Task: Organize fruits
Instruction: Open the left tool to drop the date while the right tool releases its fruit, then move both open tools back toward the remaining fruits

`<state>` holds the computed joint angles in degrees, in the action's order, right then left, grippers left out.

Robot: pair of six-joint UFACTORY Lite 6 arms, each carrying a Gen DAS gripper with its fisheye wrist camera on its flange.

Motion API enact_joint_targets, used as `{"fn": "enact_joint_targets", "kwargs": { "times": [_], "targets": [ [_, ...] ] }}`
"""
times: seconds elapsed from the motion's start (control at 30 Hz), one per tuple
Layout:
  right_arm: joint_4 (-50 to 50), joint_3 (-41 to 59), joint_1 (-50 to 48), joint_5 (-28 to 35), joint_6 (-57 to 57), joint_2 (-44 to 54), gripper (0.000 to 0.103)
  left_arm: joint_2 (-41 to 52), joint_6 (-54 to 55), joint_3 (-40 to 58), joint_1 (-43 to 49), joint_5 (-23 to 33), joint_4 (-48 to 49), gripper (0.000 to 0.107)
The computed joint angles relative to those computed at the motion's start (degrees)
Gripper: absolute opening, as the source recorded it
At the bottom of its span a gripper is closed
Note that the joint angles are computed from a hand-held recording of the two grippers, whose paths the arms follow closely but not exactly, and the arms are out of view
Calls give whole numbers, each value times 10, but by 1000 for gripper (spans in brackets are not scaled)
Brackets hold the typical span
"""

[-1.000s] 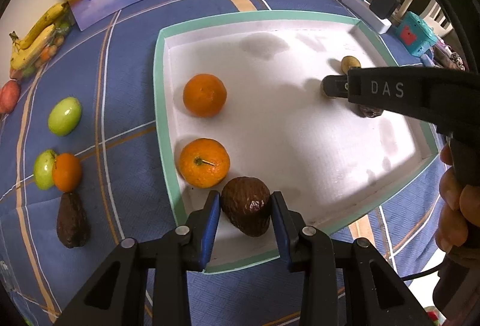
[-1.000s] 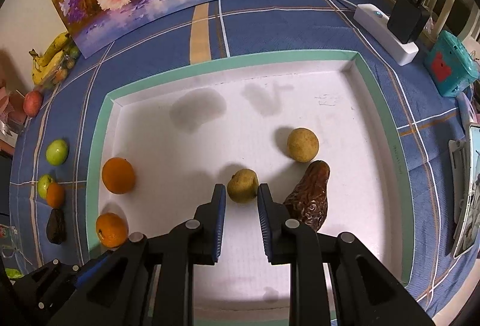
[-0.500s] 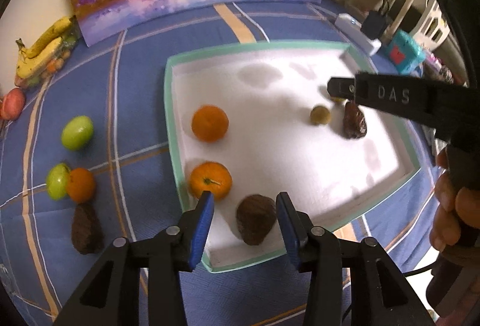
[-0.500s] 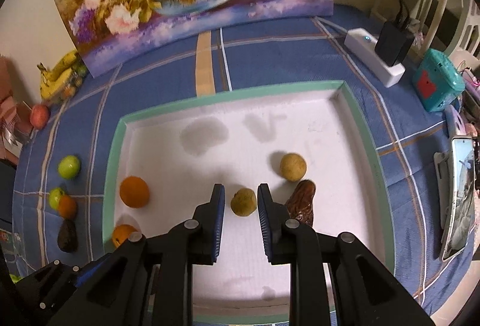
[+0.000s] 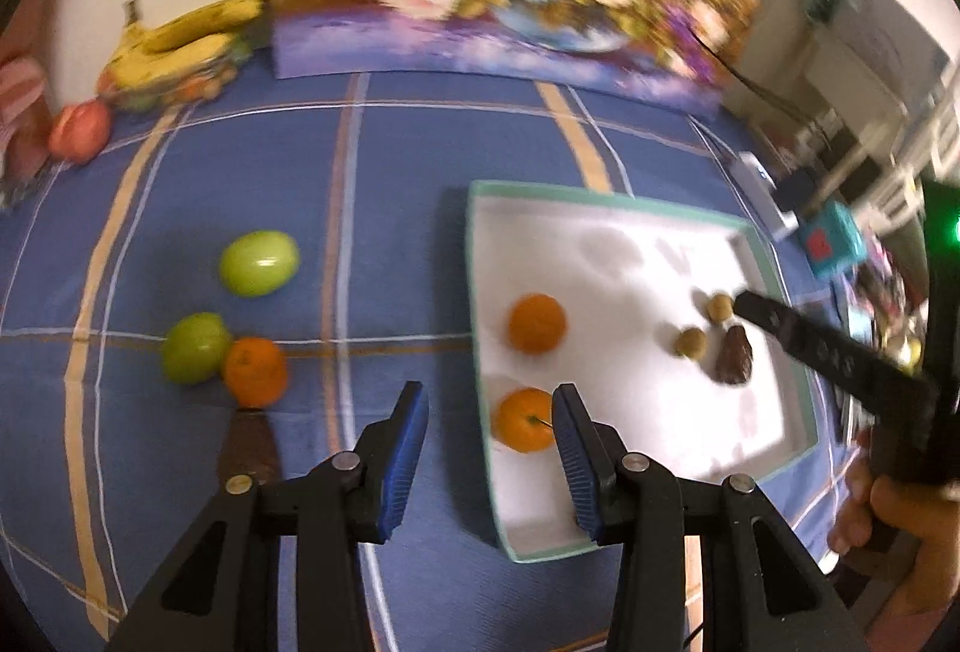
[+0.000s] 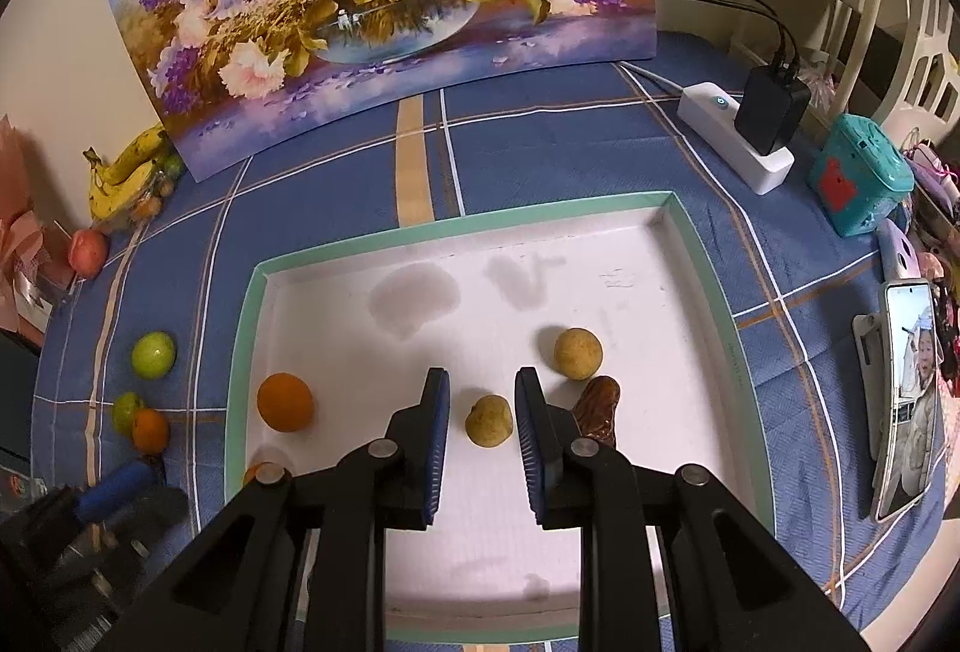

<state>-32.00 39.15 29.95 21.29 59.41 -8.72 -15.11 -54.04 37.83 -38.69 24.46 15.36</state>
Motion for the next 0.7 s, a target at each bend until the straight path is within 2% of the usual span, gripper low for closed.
{"fn": "enact_joint_targets", "kwargs": {
  "times": [0.17,0.37,0.57,0.7],
  "targets": [
    [-5,4,8,5,5,2,23,-66,65,-42,84,-2,-59,47],
    [-30,18,42,16,33,14,23,-148,150,-83,211,27,-114,47],
    [-49,35,78,24,55,29,23,-188,249,-104,324,46,-173,47],
    [-57,44,92,28,62,41,23,-198,293,-112,365,51,-203,47]
  ]
}}
